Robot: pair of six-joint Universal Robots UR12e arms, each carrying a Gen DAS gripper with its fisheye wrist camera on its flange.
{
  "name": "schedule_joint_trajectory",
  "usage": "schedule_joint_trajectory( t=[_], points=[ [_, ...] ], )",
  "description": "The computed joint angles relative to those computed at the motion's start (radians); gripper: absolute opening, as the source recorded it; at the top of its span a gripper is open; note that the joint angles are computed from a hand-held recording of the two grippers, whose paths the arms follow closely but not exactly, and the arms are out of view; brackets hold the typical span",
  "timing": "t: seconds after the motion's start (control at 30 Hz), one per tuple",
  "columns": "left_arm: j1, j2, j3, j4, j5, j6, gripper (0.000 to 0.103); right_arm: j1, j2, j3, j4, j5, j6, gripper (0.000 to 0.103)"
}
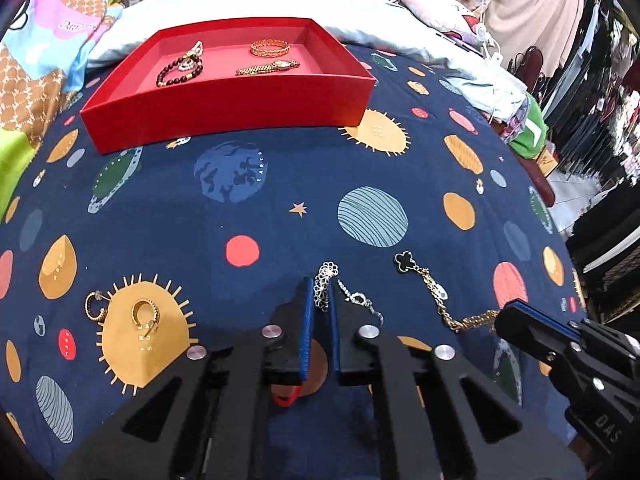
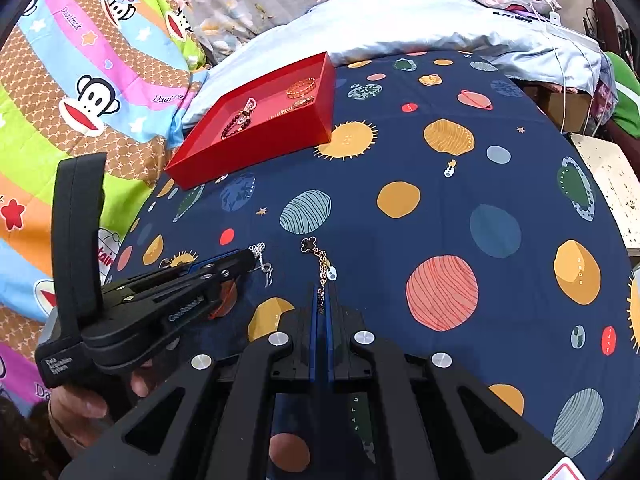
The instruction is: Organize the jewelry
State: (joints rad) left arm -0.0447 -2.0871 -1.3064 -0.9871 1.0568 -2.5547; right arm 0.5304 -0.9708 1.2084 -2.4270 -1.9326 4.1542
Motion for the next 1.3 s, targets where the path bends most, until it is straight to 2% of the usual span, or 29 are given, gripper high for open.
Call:
schedule_joint_trajectory(
  t=[0.17, 0.33, 0.4, 0.53, 0.57, 0.63, 0.7, 0.77, 0.93, 1.3],
  points=[
    [0.008, -0.005, 0.004, 0.021, 0.031, -0.015, 0.001, 0.000, -0.001, 0.001, -0.007, -0.002, -0.003, 0.003],
    [0.020, 0.000, 0.014, -0.024, -0.022, -0.006, 0.002, 0.000, 0.000, 0.000, -0.009, -0.001, -0.001, 0.003],
    [0.013, 0.006, 0.009, -0.025, -0.034, 0.008, 0.006, 0.000, 0.000, 0.000, -0.010, -0.001, -0.002, 0.003],
    [-0.002, 0.006, 0.008, -0.047, -0.038, 0.012, 0.035, 0.001, 0.000, 0.001, -0.008, 0.000, -0.002, 0.003],
    [-0.008, 0.007, 0.000, -0.028, -0.021, 0.005, 0.035, 0.002, -0.001, 0.002, -0.009, -0.001, 0.001, 0.003],
    [-0.012, 0.010, -0.018, 0.016, -0.003, -0.002, 0.034, 0.002, -0.002, 0.005, -0.012, -0.003, 0.007, 0.003],
    [-0.015, 0.012, -0.029, 0.055, 0.024, -0.001, 0.023, 0.002, -0.002, 0.006, -0.014, -0.003, 0.010, 0.003],
    [-0.011, 0.009, -0.027, 0.051, 0.018, 0.005, 0.019, 0.001, -0.001, 0.007, -0.017, -0.002, 0.010, 0.003],
    [-0.005, 0.012, -0.025, 0.038, 0.002, 0.020, 0.017, 0.001, -0.002, 0.009, -0.022, 0.000, 0.007, 0.003],
    [0.029, 0.023, -0.002, 0.002, -0.063, -0.002, 0.017, 0.006, -0.001, -0.008, -0.054, -0.021, -0.021, 0.003]
  ],
)
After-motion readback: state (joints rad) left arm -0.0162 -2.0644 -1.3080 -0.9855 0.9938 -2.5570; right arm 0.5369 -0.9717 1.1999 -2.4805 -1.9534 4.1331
